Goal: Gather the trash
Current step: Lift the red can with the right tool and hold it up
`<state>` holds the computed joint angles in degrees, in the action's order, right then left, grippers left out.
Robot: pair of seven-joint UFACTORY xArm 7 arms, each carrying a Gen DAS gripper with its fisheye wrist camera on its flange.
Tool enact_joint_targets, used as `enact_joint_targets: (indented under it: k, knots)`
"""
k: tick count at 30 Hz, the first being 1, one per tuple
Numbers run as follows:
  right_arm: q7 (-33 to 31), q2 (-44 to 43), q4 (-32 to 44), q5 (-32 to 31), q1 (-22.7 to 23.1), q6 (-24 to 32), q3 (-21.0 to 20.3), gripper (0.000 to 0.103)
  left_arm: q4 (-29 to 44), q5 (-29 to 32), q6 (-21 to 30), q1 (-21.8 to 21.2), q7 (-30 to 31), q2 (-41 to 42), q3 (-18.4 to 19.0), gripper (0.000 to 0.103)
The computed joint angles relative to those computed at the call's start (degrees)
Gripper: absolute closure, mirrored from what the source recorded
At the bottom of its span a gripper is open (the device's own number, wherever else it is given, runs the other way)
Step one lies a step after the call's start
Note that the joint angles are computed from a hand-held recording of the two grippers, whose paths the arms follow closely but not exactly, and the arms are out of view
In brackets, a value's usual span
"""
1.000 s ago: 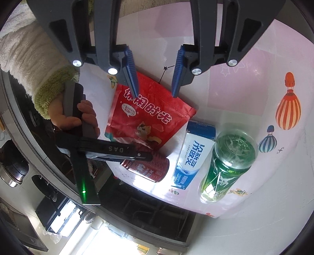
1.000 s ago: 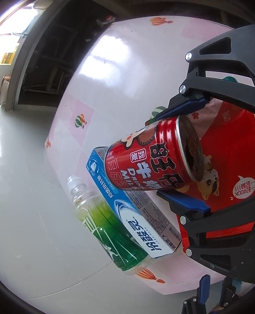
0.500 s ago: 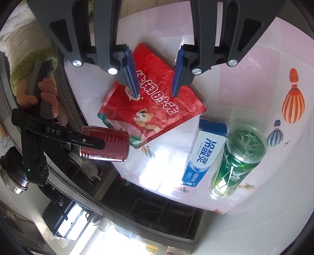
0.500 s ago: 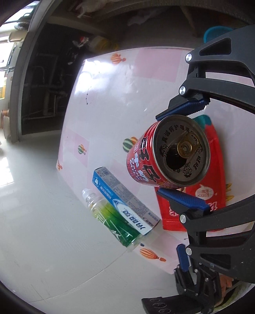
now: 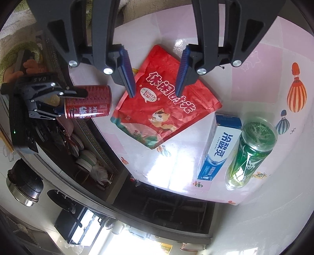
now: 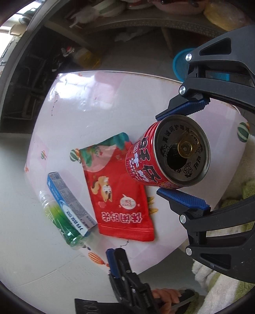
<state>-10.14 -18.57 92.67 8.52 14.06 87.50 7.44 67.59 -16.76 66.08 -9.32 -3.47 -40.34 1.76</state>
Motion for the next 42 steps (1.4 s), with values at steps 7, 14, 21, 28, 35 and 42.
enact_joint_targets:
  k: [7, 14, 21, 28, 35, 42]
  knots:
    - [-1.02, 0.45, 1.24, -1.21, 0.57, 1.3, 0.8, 0.038, 0.77, -0.9, -0.92, -1.09, -0.03, 0.43, -0.62, 0.058]
    - [-0.02, 0.75, 0.48, 1.41, 0.68, -0.02, -0.09, 0.036, 0.88, -0.99, -1.34, -1.93, -0.39, 0.09, -1.28, 0.053]
    - [-0.22, 0.53, 0.21, 2.86, 0.4, 0.13, -0.82, 0.038, 0.88, -1.29, -1.79, -2.66, -0.21, 0.35, -1.41, 0.051]
    - [-0.04, 2.12, 1.13, 2.16, 0.4, 1.49, -0.34, 0.049, 0.43, -1.79, -2.16, -2.89, -0.4, 0.41, -1.16, 0.051]
    - [0.36, 0.5, -2.22, 1.02, 0.45, 1.89, 0.1, 0.037, 0.3, -1.9, -2.06, -2.84, -0.43, 0.41, -0.95, 0.051]
    - [0.43, -1.81, -5.79, 1.56, -0.12, 1.93, -0.85, 0.033, -0.03, -2.52, -2.37, -3.27, -0.12, 0.63, -1.04, 0.051]
